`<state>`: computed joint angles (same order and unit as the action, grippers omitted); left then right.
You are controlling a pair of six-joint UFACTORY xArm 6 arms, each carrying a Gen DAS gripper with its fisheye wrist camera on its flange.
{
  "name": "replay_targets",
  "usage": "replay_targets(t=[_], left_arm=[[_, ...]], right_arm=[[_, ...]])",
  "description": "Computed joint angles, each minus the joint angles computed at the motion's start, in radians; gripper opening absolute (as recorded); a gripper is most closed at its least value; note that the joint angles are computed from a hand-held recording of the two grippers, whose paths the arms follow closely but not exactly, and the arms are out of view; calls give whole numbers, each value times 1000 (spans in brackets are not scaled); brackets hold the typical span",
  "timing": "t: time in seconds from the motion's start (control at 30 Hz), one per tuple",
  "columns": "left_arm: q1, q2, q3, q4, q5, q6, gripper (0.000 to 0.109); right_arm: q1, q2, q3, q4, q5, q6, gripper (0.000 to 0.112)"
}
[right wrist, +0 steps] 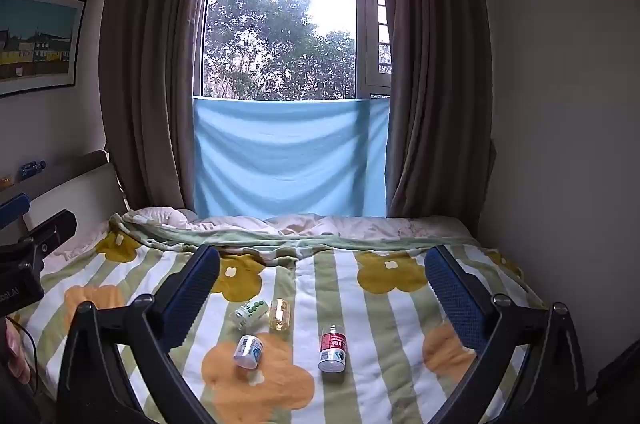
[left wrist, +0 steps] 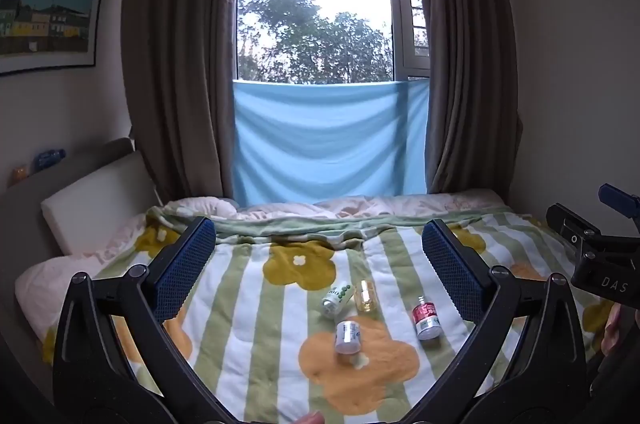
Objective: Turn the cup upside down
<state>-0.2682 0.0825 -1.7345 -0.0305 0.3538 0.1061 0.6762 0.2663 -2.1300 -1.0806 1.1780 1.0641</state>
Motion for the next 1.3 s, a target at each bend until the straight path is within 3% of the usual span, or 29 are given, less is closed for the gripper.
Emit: replay_targets(t=[0.07,0.13,0.23,0.3,0.7,1.3], left_arm=[[-17,2,4,43,-19,-9,103],[-11,-20,37,-18,-54,-20,103],[-23,-14,26,-20,-36,-20,103],[-6,0,8,-108,-22,50,103],[-4,-28,27,-37,-26,10,103],[-4,-22,19,-89,-13,68,103]], right_arm=[[0,2,-4,3,3,-6,102],[-1,3,-6,10,4,-10,102],[-3,4,-9,17,3,-15,102],[-7,7,-16,26,3,-20,102],[-1,-5,-7,-5,5,-13,102],[3,3,-30,-4,6,-12,102]])
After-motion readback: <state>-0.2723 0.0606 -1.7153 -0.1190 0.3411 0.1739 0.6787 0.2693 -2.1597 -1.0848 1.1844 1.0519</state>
